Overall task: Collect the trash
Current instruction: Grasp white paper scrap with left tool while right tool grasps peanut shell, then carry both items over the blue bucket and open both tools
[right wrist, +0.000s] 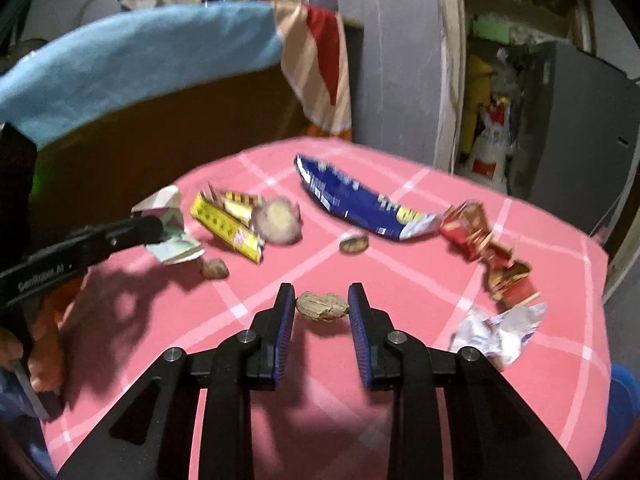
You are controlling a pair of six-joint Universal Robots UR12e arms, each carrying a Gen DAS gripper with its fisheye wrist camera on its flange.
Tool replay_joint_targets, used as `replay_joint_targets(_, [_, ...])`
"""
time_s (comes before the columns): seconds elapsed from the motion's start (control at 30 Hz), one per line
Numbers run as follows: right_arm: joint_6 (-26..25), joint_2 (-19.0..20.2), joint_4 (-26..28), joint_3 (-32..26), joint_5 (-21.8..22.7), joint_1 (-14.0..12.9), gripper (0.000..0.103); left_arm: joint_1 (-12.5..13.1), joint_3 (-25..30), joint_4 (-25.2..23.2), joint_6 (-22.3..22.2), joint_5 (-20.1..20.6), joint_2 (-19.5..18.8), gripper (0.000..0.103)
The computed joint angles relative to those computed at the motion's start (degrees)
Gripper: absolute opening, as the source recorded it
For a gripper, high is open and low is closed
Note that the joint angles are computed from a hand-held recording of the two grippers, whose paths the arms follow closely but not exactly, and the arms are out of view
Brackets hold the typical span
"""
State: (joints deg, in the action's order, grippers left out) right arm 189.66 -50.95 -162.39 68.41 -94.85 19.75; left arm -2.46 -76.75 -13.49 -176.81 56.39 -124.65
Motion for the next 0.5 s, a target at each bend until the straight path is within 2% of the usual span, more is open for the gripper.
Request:
replay_joint_targets(0.2, [-2.0, -1.0, -10.4, 3.0, -4.2, 0.8, 0.025, -0.9, -1.1, 7.3, -3.3, -2.2, 0.2, 0.002])
replay_joint_targets(0.5, [-5.7, -3.6, -27.2, 8.4, -15.4, 1.7, 0.025, -3.2, 0.3, 16.8, -6.9, -7.0, -0.6, 0.002])
